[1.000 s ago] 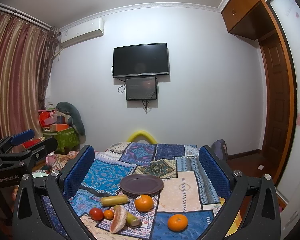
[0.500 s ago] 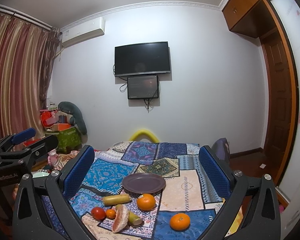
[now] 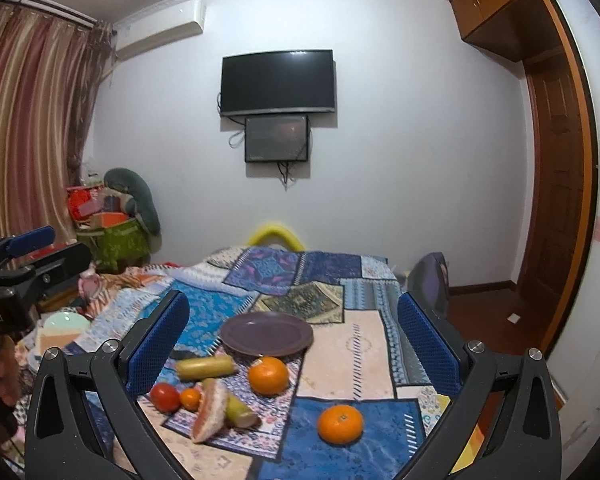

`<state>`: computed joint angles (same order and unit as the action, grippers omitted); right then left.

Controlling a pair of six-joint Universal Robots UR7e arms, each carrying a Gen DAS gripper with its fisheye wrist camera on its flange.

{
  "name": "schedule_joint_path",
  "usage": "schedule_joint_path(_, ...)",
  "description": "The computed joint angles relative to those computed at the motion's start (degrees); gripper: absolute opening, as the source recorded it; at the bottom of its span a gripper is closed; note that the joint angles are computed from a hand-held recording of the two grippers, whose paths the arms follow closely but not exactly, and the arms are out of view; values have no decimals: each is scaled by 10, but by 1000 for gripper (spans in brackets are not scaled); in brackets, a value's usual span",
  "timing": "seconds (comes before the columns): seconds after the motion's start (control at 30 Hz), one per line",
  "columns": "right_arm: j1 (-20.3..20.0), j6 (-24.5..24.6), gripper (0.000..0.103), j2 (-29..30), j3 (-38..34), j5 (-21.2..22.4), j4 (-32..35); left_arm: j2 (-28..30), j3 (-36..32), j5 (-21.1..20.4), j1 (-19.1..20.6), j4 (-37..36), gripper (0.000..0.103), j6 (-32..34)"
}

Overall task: Organize fruits
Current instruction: 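Grasp the Dole orange with the left tool while the right tool grasps the other orange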

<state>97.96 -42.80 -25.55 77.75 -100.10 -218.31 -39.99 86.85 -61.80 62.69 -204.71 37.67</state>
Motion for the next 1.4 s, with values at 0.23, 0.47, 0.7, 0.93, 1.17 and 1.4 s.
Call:
schedule_joint_path(0.23,-12,0,78,12,-33,-45,64,24,-56,24,21,101,71,-27)
schedule_joint_path(0.47,-29,24,59,12,-59,-77,156,66,-141,38,45,218,60,-55)
schedule_joint_path(0.7,-53,60,49,19,-102,-91,270,119,-232,33,64,322,48,-74)
schedule_joint_path(0.93,-70,89,49,38,-141,-115,357,167,-314,24,77,415,48,-104)
schedule_joint_path(1.17,-81,124,50,55,-180,-129,436,226,-427,24,83,536,48,-128)
schedule_joint_path(1.4,-87,129,72,61,-188,-125,450,304,-578,22,83,688,48,-131)
